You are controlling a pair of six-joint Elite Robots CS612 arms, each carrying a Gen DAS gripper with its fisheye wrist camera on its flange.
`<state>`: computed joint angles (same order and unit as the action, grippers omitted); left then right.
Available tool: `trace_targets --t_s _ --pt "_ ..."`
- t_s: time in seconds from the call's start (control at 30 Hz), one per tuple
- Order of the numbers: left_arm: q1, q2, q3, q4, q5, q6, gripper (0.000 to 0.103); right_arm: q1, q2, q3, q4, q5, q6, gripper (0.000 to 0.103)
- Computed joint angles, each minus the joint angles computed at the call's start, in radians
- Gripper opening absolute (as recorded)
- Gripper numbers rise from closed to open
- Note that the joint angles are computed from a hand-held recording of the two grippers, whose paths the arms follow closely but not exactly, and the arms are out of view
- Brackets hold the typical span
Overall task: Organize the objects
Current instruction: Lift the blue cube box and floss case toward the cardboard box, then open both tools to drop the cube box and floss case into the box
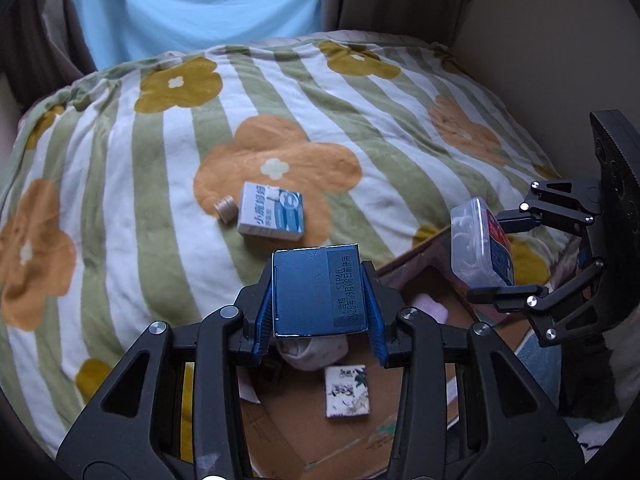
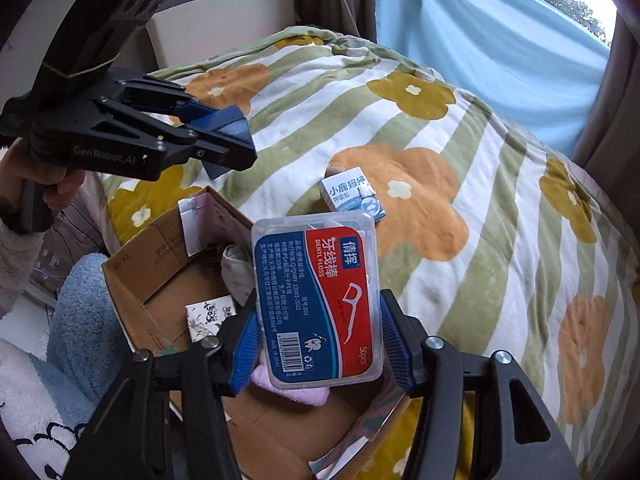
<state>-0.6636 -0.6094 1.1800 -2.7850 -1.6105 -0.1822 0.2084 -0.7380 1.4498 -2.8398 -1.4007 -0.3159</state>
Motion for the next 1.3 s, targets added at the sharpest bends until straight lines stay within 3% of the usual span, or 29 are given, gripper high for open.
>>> trace_targets --t_s 0.2,0.37,0.53,0.8,1.13,1.17,1.2,1.23,1.27,1.3 --pt "-0.021 -0.035 0.117 -0.078 0.029 -0.004 0.035 0.011 -0.007 0.052 -0.006 -0.022 0.011 0.051" --pt "-0.035 -0.038 0.160 -0.074 0.042 0.004 0.035 0.015 -0.005 0.080 -0.023 -0.023 0.016 0.051" --pt "-0.035 -0.017 0.158 -0.030 0.010 0.004 0.035 0.013 0.002 0.090 -0.016 0.000 0.030 0.051" --pt "-0.039 -0.007 0.149 -0.002 0.020 0.013 0.035 0.006 0.010 0.086 0.008 0.028 0.036 0.051" --pt "-0.039 -0.008 0.145 0.025 0.005 0.040 0.036 0.010 0.021 0.068 0.028 0.023 0.036 0.051" --pt "-0.041 -0.009 0.149 0.009 0.018 0.044 0.038 0.011 0.022 0.064 0.032 0.024 0.038 0.051" --pt "-0.043 -0.012 0.152 0.003 0.036 0.049 0.052 0.010 0.024 0.059 0.041 0.034 0.038 0.052" --pt "-0.045 -0.014 0.151 0.005 0.047 0.051 0.072 0.008 0.026 0.055 0.048 0.045 0.041 0.055" --pt "-0.046 -0.016 0.151 0.009 0.058 0.052 0.101 0.007 0.027 0.053 0.050 0.055 0.049 0.059" --pt "-0.046 -0.018 0.155 -0.009 0.058 0.055 0.103 0.005 0.027 0.051 0.053 0.061 0.051 0.072"
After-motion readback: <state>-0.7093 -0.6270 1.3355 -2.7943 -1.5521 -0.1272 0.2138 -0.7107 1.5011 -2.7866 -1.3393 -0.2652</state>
